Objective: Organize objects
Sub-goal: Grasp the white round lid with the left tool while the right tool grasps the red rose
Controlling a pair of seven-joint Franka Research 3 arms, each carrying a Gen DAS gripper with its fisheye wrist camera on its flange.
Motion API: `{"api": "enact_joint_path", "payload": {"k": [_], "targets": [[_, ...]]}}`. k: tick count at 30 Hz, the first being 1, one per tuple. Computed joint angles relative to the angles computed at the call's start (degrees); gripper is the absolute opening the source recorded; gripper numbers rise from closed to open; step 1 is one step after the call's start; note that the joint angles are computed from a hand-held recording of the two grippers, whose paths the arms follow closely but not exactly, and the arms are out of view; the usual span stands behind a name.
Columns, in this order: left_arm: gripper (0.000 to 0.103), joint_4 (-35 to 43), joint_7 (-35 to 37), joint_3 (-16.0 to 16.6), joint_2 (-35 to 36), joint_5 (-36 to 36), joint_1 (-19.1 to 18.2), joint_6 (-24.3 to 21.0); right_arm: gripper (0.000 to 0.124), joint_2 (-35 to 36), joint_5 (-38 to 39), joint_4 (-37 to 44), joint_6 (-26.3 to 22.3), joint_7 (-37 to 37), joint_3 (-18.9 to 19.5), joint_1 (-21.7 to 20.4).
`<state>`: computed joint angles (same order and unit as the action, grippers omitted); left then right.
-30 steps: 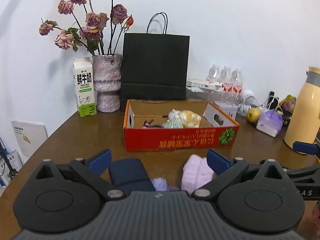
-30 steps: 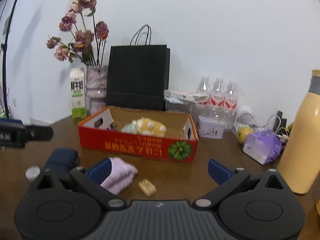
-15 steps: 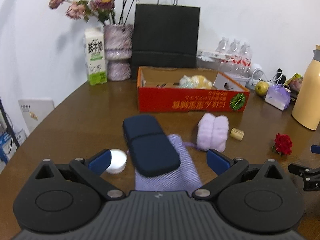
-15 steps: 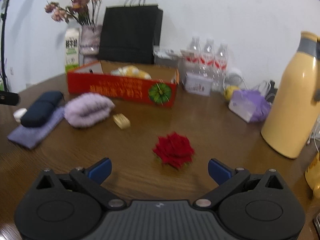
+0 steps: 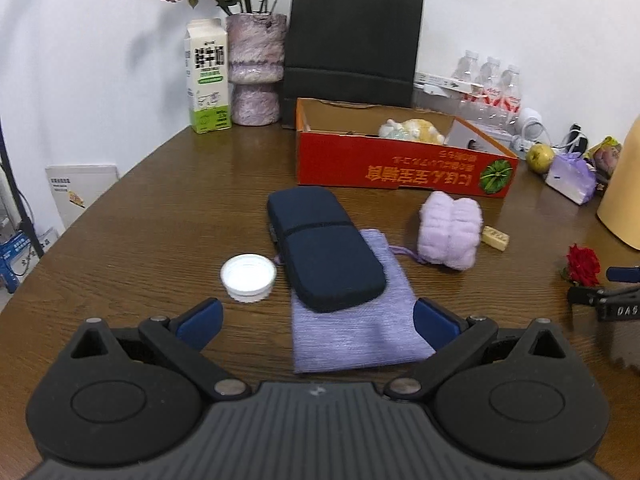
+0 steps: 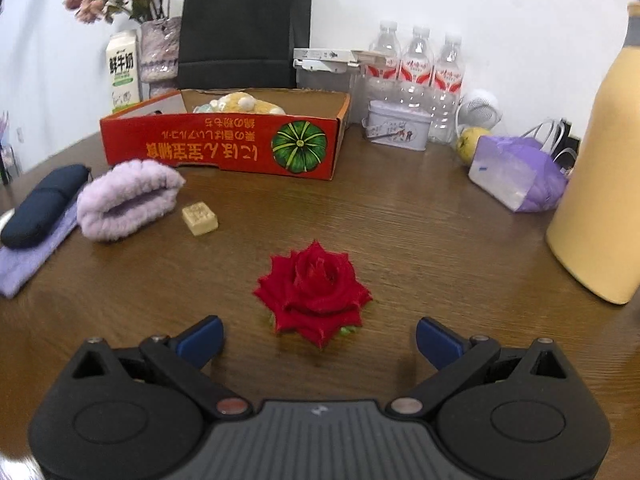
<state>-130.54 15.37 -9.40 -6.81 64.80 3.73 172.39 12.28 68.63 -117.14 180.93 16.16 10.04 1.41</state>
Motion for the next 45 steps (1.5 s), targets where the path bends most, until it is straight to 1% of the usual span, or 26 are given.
{"api": "enact_joint_path", "payload": {"k": [2,6,8,10,12,14,18,22,23,24,25,27,28,30,32,33,34,35,36,37,38,40,41,45], "targets": [[0.103,-0.1,-0.6,0.0,-0.2,0.8,0.3,-1.2,0.103,0.9,-4.0,0.7,-0.7,4.8,-1.8,1.3],[0.103,0.4,-3.1,0.5,0.3,3.5,1.1,-3.8,0.102,2.1,-9.1,1.8,-1.8,11.3,-2.4,1.1],[0.103,1.0,-2.3,1.4,1.5,2.4,1.2,-4.3,0.103,2.3,-10.7,2.0,-2.1,13.8,-2.4,0.7],[0.103,2.1,0.0,2.3,3.2,-0.1,1.0,-4.2,0.103,2.5,-12.3,1.9,-1.5,15.8,-2.1,0.4],[0.103,3.2,2.3,3.0,4.8,-2.2,0.8,-3.9,0.103,2.5,-13.1,1.8,-1.3,16.3,-1.2,-0.5],[0.103,4.4,3.3,3.6,6.4,-2.6,0.6,-3.1,0.103,2.5,-13.5,1.7,-1.2,16.6,-0.4,-1.2],[0.103,6.8,1.9,5.3,9.1,0.5,0.2,-1.5,0.103,2.5,-14.2,1.5,-1.0,17.1,0.5,-2.1],[0.103,8.3,3.3,6.5,11.3,0.0,-0.3,-0.2,0.103,2.6,-14.7,1.4,-0.9,17.5,1.1,-2.7],[0.102,8.6,3.5,6.8,11.6,-0.1,-0.5,-0.1,0.103,2.6,-14.7,1.5,-0.9,17.5,1.2,-2.8],[0.099,8.9,2.1,7.3,11.8,1.3,-0.8,0.6,0.103,2.6,-14.8,1.4,-0.8,17.6,1.3,-2.9],[0.095,9.1,0.0,7.9,11.9,3.5,-1.0,1.6,0.103,2.6,-14.9,1.4,-0.7,17.7,1.3,-2.9],[0.094,8.9,-0.9,8.4,11.9,4.2,-0.9,3.3,0.102,2.6,-15.9,1.1,0.0,18.9,0.8,-2.3],[0.093,8.8,-1.9,8.7,11.9,4.8,-0.8,4.2,0.102,2.6,-16.2,1.1,0.1,19.1,1.0,-2.5],[0.084,8.9,-4.9,9.3,11.8,7.4,-0.8,5.6,0.101,2.7,-16.8,1.1,0.2,19.7,1.3,-2.8],[0.061,9.4,-7.5,9.7,11.9,10.8,-0.7,7.4,0.098,2.8,-16.9,1.2,0.5,19.9,1.9,-3.3],[0.056,9.5,-7.8,9.7,12.1,11.4,-0.6,8.0,0.094,2.8,-16.6,1.3,0.7,19.4,2.7,-3.8],[0.045,9.6,-8.2,9.7,12.1,12.1,-0.5,8.9,0.092,2.9,-15.8,1.3,1.0,18.2,3.9,-4.8],[0.041,9.7,-9.1,9.9,12.3,13.0,-0.4,10.2,0.085,2.9,-14.0,1.5,1.3,15.9,6.1,-6.5],[0.041,9.8,-10.5,10.2,12.3,14.3,-0.4,11.0,0.075,2.9,-11.7,1.7,1.6,12.9,8.3,-8.3],[0.041,9.8,-11.0,10.3,12.2,14.8,-0.4,11.2,0.068,3.0,-8.5,2.0,2.2,8.9,11.0,-10.4],[0.041,9.8,-11.8,10.3,12.1,15.6,-0.3,11.3,0.063,3.0,-5.7,2.2,3.0,5.5,12.7,-11.4],[0.041,9.8,-12.7,10.2,12.0,16.5,-0.2,11.2,0.059,3.0,-4.2,2.3,4.0,3.6,12.2,-10.4],[0.041,9.8,-13.3,10.1,11.9,17.1,-0.2,11.0,0.058,3.0,-3.0,2.5,3.9,2.0,12.8,-10.8],[0.041,9.9,-18.8,9.5,11.2,22.1,0.3,9.6,0.056,3.0,-0.3,2.9,5.2,-0.9,12.0,-9.4]]}}
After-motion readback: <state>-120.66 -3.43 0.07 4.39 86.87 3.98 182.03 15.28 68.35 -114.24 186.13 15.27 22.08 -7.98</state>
